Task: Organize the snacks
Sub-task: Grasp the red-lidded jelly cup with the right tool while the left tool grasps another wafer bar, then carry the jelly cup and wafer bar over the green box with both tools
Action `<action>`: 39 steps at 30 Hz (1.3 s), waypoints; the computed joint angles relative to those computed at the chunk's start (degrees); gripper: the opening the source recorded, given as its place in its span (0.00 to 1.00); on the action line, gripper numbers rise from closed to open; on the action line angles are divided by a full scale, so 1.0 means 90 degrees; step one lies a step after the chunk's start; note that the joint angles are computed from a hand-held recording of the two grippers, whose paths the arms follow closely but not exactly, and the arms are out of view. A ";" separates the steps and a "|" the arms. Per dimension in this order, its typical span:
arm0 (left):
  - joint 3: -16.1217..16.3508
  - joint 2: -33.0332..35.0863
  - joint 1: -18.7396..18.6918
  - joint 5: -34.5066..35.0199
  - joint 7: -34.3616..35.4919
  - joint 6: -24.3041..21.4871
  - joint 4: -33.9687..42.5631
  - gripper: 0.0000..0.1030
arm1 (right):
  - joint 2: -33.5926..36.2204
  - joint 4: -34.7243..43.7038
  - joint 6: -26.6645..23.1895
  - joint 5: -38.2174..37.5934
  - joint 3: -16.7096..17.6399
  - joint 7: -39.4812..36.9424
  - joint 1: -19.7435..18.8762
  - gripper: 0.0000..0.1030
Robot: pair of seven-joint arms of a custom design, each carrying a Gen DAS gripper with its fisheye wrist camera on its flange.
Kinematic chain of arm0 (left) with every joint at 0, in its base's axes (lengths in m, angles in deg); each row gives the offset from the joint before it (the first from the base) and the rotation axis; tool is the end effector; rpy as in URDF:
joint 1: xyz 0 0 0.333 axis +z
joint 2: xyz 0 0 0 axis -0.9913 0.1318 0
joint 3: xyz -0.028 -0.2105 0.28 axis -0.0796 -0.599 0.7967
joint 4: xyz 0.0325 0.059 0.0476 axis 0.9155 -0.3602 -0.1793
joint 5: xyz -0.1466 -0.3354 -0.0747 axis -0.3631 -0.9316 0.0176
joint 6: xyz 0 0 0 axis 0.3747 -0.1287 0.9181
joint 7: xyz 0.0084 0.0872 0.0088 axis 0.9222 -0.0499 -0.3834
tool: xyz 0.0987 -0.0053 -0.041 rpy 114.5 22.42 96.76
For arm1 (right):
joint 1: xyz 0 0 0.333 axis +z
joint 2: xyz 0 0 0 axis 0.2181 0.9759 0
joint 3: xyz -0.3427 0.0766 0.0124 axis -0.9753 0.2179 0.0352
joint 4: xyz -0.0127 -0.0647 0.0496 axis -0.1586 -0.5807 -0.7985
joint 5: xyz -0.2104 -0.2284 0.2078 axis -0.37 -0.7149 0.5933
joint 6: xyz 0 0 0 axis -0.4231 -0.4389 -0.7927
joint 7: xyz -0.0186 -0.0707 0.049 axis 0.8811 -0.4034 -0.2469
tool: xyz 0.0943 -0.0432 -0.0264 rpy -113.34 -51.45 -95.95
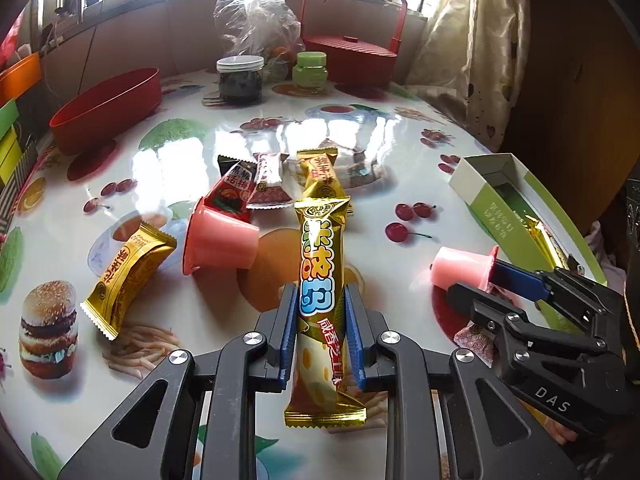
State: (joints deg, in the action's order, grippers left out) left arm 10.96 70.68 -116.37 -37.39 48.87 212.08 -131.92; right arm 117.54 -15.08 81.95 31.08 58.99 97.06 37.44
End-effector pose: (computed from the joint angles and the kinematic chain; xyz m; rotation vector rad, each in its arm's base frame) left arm 0.5937 -0.4713 0.4649 -2.0024 1.7064 -0.7455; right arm 0.6444 0.3517 0.4512 -2.1110 1.2415 -0.3045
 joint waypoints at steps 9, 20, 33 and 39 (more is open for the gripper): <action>0.0003 0.0018 -0.0059 0.0063 0.0092 0.0067 0.0125 0.23 | -0.0169 -0.0263 0.0404 0.0150 0.0060 -0.0036 -0.0069 0.41; 0.0012 0.0094 -0.0116 0.0022 0.0245 0.0104 0.0331 0.23 | -0.0357 -0.0488 0.0670 0.0235 0.0041 -0.0003 -0.0103 0.41; 0.0037 0.0395 -0.0184 -0.0123 0.0694 0.0258 0.0895 0.23 | -0.0625 -0.0807 0.1061 0.0321 -0.0015 0.0138 -0.0195 0.41; 0.0050 0.0586 -0.0241 -0.0284 0.0989 0.0298 0.1246 0.23 | -0.0722 -0.0918 0.1169 0.0272 -0.0104 0.0271 -0.0197 0.41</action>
